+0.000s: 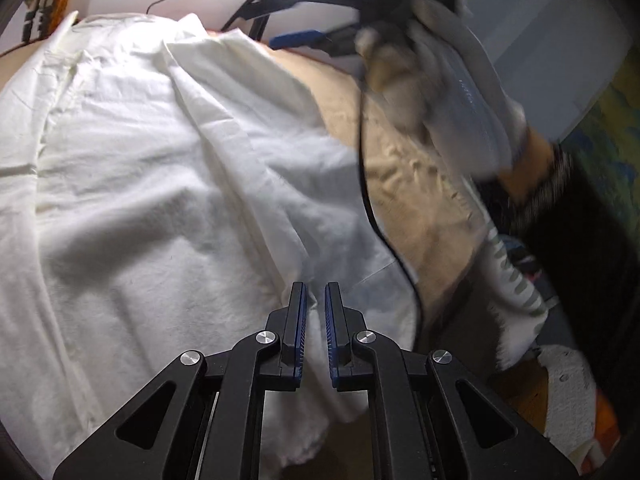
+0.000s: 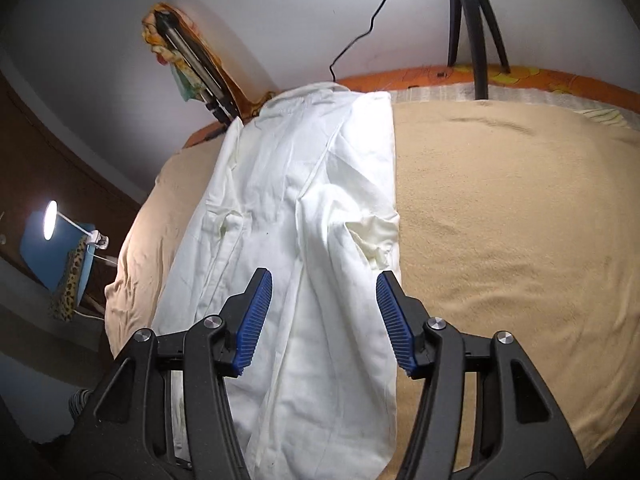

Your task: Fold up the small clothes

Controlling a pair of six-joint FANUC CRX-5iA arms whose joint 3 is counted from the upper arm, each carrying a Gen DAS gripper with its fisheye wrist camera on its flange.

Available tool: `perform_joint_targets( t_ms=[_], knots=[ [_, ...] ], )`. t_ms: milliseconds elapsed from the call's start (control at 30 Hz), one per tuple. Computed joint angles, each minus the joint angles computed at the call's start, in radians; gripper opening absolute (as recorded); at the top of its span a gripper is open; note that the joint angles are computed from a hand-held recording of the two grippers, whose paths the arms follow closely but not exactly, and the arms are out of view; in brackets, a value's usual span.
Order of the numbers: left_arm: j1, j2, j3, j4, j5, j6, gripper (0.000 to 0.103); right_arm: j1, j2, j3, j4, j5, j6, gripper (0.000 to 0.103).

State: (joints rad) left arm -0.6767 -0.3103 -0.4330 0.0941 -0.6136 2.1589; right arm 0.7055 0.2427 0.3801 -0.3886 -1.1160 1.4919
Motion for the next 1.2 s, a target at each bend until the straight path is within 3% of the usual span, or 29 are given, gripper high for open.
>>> perform_joint_targets(
  t_ms=[67, 100, 167, 300, 333, 400, 500, 567, 633, 733, 867, 933, 967, 1000, 1100, 1200],
  knots=[
    [0.002, -0.003, -0.016, 0.008, 0.019, -0.016, 0.008, 0.009, 0.055, 0.046, 0.039, -0.028, -0.027, 0.053],
    [0.006, -0.004, -0.027, 0.023, 0.029, -0.035, 0.008, 0.002, 0.071, 0.058, 0.019, -0.028, -0.022, 0.034],
    [0.010, -0.012, -0.047, 0.043, 0.047, -0.066, 0.008, -0.017, 0.088, 0.070, -0.028, -0.024, -0.031, 0.007],
    [0.021, -0.062, -0.108, 0.084, 0.085, -0.103, 0.007, -0.022, 0.034, -0.042, 0.050, 0.141, -0.057, 0.005],
    [0.025, -0.073, -0.125, 0.095, 0.098, -0.111, 0.007, -0.042, 0.060, -0.022, 0.051, 0.129, -0.105, 0.004],
    [0.033, -0.083, -0.141, 0.118, 0.108, -0.133, 0.007, -0.075, 0.101, 0.000, 0.028, 0.098, -0.123, 0.004],
    [0.036, -0.089, -0.141, 0.121, 0.101, -0.145, 0.007, -0.054, 0.086, -0.037, 0.079, 0.127, -0.093, 0.005],
    [0.041, -0.096, -0.147, 0.136, 0.095, -0.154, 0.007, -0.069, 0.074, -0.033, 0.055, 0.119, -0.114, 0.014],
    [0.051, -0.112, -0.164, 0.172, 0.091, -0.168, 0.008, -0.084, 0.034, -0.048, 0.015, 0.118, -0.091, 0.015],
    [0.065, -0.151, -0.190, 0.211, 0.075, -0.187, 0.007, -0.084, -0.066, -0.120, 0.012, 0.129, -0.076, 0.021],
    [0.060, -0.213, -0.179, 0.141, 0.028, -0.136, 0.007, -0.107, -0.230, -0.236, -0.047, 0.094, -0.008, 0.023],
    [0.050, -0.231, -0.159, 0.092, 0.015, -0.102, 0.007, -0.115, -0.334, -0.323, -0.075, 0.094, 0.009, 0.036],
    [0.048, -0.232, -0.149, 0.080, 0.015, -0.098, 0.007, -0.111, -0.385, -0.372, -0.077, 0.100, 0.006, 0.047],
    [0.044, -0.228, -0.141, 0.075, 0.019, -0.104, 0.007, -0.101, -0.440, -0.427, -0.080, 0.106, 0.001, 0.049],
    [0.025, -0.190, -0.100, 0.061, 0.036, -0.128, 0.007, -0.073, -0.531, -0.536, -0.107, 0.100, -0.001, 0.049],
    [0.006, -0.132, -0.059, 0.069, 0.053, -0.171, 0.007, 0.048, -0.595, -0.663, 0.017, 0.135, -0.116, 0.049]
  ],
)
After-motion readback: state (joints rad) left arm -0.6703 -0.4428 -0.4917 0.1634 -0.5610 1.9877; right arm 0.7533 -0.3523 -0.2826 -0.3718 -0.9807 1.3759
